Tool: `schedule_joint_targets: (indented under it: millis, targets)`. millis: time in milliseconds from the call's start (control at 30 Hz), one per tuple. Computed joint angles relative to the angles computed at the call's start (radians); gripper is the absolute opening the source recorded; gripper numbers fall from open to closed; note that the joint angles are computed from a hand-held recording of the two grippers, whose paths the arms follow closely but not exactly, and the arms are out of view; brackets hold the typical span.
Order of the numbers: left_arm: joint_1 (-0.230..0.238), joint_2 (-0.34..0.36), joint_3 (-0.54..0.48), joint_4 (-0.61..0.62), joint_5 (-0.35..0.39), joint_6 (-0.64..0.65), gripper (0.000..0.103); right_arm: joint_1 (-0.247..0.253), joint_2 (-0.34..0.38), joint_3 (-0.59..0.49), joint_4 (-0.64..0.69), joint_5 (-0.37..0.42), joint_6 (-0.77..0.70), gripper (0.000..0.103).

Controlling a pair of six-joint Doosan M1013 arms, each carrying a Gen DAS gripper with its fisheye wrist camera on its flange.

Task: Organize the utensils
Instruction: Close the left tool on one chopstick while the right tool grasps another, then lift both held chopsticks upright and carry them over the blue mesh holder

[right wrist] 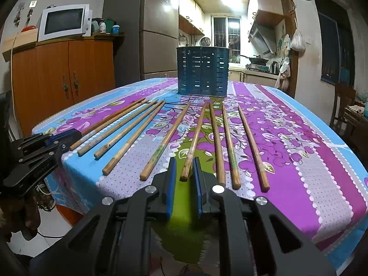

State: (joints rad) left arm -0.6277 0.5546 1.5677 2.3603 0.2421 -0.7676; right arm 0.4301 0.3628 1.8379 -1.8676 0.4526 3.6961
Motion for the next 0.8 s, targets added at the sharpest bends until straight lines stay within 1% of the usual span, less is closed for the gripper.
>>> schedule_joint_targets:
  millis: [100,267,333,400,500,567,800]
  targets:
    - [0.003,0.002,0.000,0.034,0.008,-0.045,0.010,0.003,0.003,-0.001,0.002,0.012,-0.006,0.013]
    - [0.000,0.006,0.014,0.125,0.055,-0.120,0.010,0.007,0.006,0.005,-0.038,0.035,0.039,0.013]
    - [-0.001,0.007,0.011,0.098,0.054,-0.093,0.009,0.008,0.007,0.005,-0.047,0.039,0.053,0.013]
    - [0.001,0.004,0.006,0.074,0.034,-0.082,0.008,0.005,0.005,0.007,-0.065,0.029,0.081,0.007]
    - [0.003,-0.001,0.005,0.064,0.030,-0.081,0.007,0.006,0.000,0.014,-0.102,0.038,0.126,0.006]
    - [0.004,-0.011,0.012,0.098,0.043,-0.114,0.007,0.008,-0.010,0.020,-0.126,0.051,0.146,0.006]
    - [0.002,-0.069,0.035,0.287,0.116,-0.272,0.007,0.016,-0.066,0.029,-0.189,0.100,0.148,0.005]
